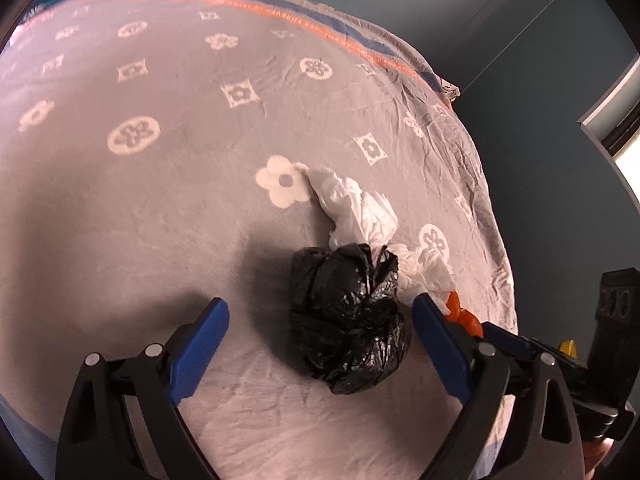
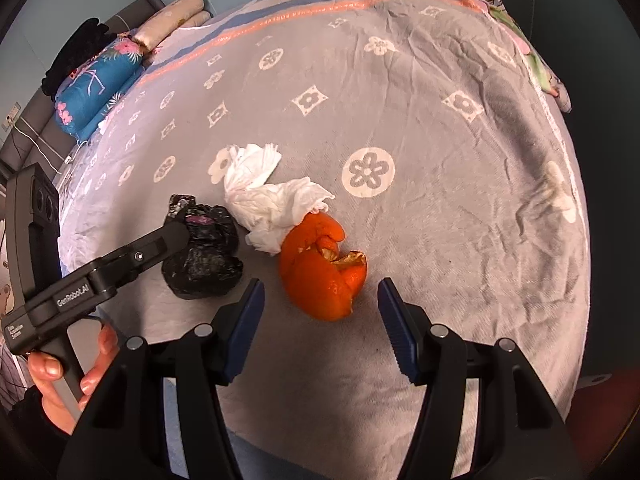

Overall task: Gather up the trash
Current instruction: 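Close the left tool on the black bag while the right tool grasps the orange peel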

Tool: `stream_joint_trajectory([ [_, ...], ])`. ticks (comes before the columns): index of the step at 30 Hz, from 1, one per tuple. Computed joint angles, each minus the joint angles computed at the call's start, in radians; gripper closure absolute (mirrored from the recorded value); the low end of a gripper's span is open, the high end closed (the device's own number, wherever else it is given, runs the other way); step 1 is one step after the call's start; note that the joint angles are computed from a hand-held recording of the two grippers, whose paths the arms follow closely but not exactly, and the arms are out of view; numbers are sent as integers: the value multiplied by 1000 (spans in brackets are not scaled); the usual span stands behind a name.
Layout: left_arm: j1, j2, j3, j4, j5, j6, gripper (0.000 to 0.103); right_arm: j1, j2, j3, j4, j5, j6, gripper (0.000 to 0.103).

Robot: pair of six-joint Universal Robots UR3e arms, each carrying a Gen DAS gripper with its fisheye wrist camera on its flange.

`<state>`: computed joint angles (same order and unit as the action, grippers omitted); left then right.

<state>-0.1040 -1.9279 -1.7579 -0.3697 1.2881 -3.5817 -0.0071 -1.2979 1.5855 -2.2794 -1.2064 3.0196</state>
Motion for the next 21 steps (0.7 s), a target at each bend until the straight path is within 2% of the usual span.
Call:
stream_joint_trajectory([
  [3, -7, -15, 0, 20, 4, -14, 20, 12, 38, -22, -12, -3, 2, 46],
  [5, -7, -28, 11, 17, -5, -9, 26, 25, 57, -38, -16, -12, -1, 47],
  [8, -14, -40, 18, 21, -7, -2, 40, 53, 80, -52, -43, -51, -8, 55],
  [10, -23, -44, 22, 28, -9, 11, 54, 68, 93, -57, -60, -70, -17, 59],
  [13, -36, -50, 34, 27, -7, 33, 63, 82, 98, -59, -76, -87, -29, 66],
  [17, -23, -40, 17, 40, -32, 43, 69, 78, 85, -31, -101, -78, -44, 76],
  [21, -9, -17, -8, 50, -57, 42, 73, 70, 57, -2, -113, -74, -46, 78],
])
